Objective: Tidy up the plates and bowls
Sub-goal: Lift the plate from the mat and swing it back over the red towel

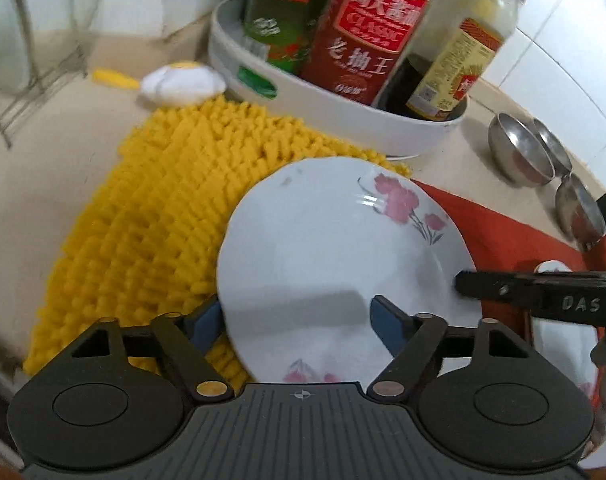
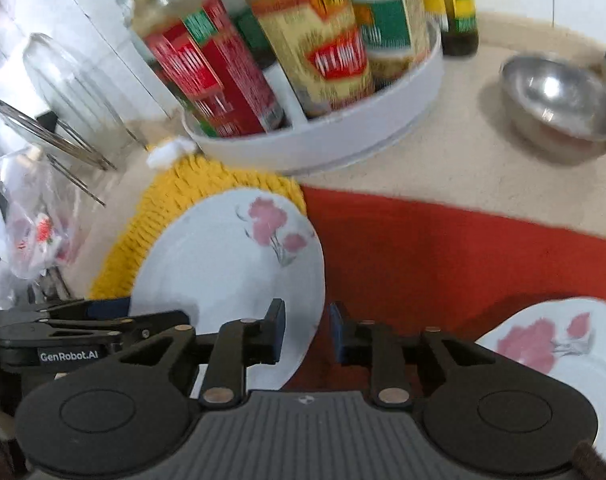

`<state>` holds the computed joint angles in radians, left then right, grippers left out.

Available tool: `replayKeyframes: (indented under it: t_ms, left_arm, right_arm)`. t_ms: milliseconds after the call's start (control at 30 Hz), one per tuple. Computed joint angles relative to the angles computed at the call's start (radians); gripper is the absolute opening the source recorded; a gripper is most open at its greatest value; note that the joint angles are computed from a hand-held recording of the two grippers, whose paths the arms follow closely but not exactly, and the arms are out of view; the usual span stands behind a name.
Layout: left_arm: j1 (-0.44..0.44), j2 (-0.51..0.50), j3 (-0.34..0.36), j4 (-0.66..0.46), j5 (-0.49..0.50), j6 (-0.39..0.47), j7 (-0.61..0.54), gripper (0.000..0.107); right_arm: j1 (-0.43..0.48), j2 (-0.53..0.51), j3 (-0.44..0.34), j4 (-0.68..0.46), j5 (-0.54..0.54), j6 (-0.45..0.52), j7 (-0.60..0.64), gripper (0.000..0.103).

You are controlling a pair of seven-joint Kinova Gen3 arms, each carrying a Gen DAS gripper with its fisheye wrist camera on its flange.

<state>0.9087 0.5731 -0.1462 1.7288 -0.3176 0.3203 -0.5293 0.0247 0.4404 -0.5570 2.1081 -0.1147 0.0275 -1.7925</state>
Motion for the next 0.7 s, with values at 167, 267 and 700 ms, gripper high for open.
replayKeyframes:
  t_ms: [167, 267, 700]
  left_arm:
    - [0.026, 0.027, -0.014, -0.042, -0.024, 0.05, -0.007, 0.089]
    - [0.037, 0.019, -0.016, -0.039, -0.043, 0.055, 0.021, 0.088]
    - [0.085, -0.018, -0.052, 0.008, -0.131, 0.025, 0.151, 0.089]
  right_arm:
    - [-0.001, 0.037, -0.017, -0.005, 0.01, -0.029, -0.015, 0.03]
    - [0.001, 0.027, -0.019, -0.01, 0.016, -0.009, -0.026, 0.03]
    - [0.058, -0.032, -0.094, 0.048, 0.075, -0.055, -0.047, 0.03]
